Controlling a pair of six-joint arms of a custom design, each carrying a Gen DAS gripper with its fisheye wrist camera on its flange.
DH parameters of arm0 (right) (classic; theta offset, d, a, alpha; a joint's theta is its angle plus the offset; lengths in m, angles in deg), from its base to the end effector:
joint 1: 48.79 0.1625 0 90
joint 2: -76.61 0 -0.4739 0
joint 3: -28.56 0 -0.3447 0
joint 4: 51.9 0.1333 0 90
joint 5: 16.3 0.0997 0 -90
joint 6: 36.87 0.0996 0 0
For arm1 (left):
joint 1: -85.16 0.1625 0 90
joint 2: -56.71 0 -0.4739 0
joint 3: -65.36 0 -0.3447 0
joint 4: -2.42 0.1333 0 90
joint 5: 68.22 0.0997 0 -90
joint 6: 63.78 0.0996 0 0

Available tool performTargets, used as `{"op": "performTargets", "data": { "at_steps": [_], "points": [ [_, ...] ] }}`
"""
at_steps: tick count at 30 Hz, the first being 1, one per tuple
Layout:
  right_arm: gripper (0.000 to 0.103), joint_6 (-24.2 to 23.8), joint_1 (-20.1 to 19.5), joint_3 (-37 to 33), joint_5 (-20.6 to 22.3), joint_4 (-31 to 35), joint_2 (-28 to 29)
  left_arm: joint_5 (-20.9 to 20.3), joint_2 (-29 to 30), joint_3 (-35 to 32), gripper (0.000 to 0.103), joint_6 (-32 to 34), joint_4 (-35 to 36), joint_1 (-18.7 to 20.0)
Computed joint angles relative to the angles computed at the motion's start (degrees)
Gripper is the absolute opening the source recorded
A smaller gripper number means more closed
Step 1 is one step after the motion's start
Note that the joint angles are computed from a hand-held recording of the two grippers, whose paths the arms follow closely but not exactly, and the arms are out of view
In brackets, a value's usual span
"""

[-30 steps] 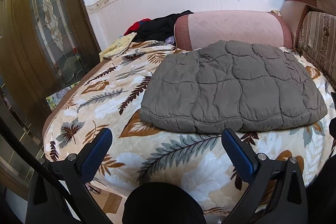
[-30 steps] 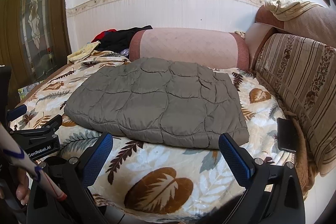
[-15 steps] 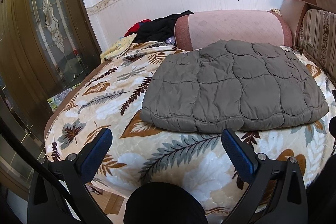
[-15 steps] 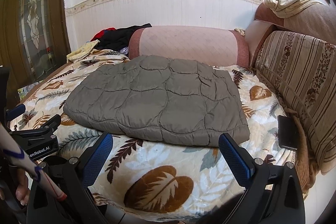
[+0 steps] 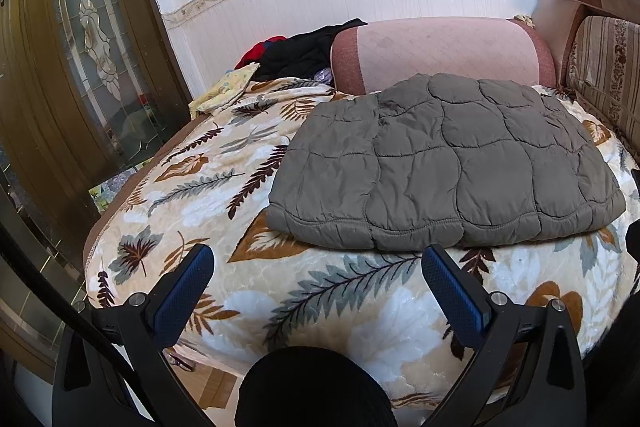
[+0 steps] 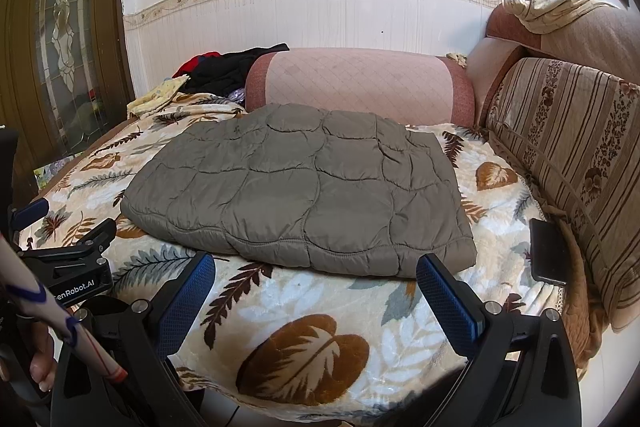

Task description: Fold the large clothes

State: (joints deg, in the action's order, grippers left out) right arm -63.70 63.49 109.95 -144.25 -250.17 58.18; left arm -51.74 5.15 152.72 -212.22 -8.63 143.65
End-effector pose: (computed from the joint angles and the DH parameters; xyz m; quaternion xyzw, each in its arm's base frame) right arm 0.3443 -0.6503 0.0209 0.2487 -0.8458 0.3521 0.3143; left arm -0.0966 -0.5954 0.2297 0.0779 0.7439 -0.4317 0.5042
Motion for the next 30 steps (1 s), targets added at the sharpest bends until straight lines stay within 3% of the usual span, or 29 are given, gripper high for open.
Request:
{"op": "performTargets", "data": {
  "at_steps": [30],
  "points": [
    [0.102,0.19,-0.30,-0.23,-0.08,0.64,0.20,0.27,0.48,-0.86,0.103,-2.19,2.62,0.39]
  ]
}}
